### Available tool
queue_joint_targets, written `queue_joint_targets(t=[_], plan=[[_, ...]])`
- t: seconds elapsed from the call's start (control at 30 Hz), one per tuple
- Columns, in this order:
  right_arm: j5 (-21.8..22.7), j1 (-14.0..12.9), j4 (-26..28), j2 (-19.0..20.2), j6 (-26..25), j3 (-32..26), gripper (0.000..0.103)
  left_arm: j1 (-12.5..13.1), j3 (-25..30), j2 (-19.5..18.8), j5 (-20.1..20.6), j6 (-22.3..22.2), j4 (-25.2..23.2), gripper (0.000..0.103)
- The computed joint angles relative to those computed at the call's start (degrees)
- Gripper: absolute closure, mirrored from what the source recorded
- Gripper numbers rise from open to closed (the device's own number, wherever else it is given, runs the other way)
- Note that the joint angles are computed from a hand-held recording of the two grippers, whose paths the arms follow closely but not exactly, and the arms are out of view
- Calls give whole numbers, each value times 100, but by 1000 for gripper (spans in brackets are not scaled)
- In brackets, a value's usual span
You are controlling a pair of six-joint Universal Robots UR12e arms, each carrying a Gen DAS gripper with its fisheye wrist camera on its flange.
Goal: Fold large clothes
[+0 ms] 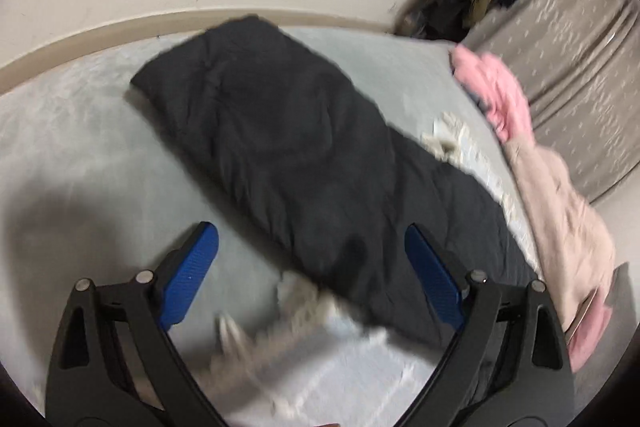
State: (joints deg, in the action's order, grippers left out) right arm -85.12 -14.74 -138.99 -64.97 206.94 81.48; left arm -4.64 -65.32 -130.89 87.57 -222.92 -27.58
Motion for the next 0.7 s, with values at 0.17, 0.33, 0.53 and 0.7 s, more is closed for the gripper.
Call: queue_joint_targets(t=[0.17,0.33,0.53,0.7], plan=[[23,15,184,74,-58,-70,26,-1,276,-161,380,46,-63,44],[37,25,194,90,-89,-79,26,-57,237,-91,944,-116,273,97],[103,13,126,69,-63,-46,26,-319,530,-63,1061,924,1158,98],[173,10,20,42,-52,-16,26,-637,1006,-124,517,1854,1660,98]])
